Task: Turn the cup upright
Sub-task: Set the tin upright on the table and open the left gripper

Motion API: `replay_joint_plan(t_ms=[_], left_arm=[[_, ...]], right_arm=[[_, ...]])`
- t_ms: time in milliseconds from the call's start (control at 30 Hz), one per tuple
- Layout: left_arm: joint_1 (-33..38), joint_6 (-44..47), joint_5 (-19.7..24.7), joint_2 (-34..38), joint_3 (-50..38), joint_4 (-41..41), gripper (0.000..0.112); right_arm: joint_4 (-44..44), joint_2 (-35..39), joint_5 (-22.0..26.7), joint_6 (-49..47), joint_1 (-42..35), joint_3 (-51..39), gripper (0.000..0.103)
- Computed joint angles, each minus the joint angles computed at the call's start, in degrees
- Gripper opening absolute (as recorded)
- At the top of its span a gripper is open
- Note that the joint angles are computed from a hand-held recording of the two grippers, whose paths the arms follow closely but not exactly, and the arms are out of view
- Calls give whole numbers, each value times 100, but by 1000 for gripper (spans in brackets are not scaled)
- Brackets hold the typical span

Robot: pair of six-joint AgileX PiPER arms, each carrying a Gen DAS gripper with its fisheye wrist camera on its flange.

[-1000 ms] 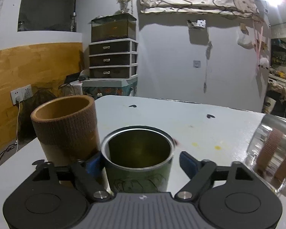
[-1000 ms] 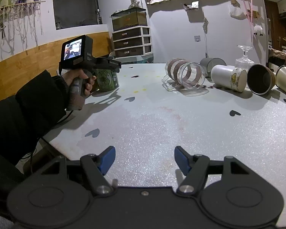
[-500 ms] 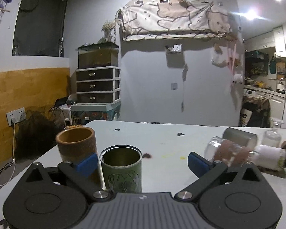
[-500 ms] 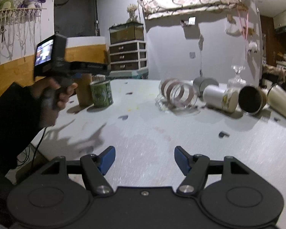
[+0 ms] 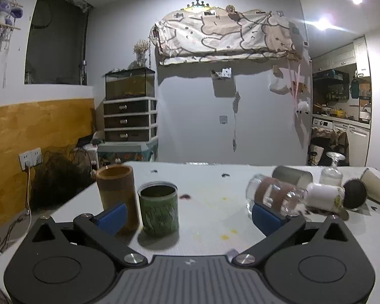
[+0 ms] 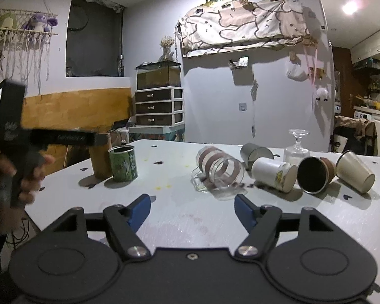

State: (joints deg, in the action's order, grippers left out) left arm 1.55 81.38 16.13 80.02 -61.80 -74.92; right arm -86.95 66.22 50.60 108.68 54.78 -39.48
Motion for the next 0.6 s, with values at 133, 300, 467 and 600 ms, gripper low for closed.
replay_joint_plan(t_ms=[133,300,467,600], left_arm=[[-39,-360,8,-262,361,409,103],[-75,-501,8,-588,753,570,103],[-71,-568,113,-765,982,703,103],[-25,-732,221,-831,1086,845,103]], right_arm=[[87,-13,61,-29,-28,-27,77],[176,-14,36,-14,-155,-33,79],[212,48,-42,11,-271,-19,87],[311,125,-2,-8,-329,-64,92]])
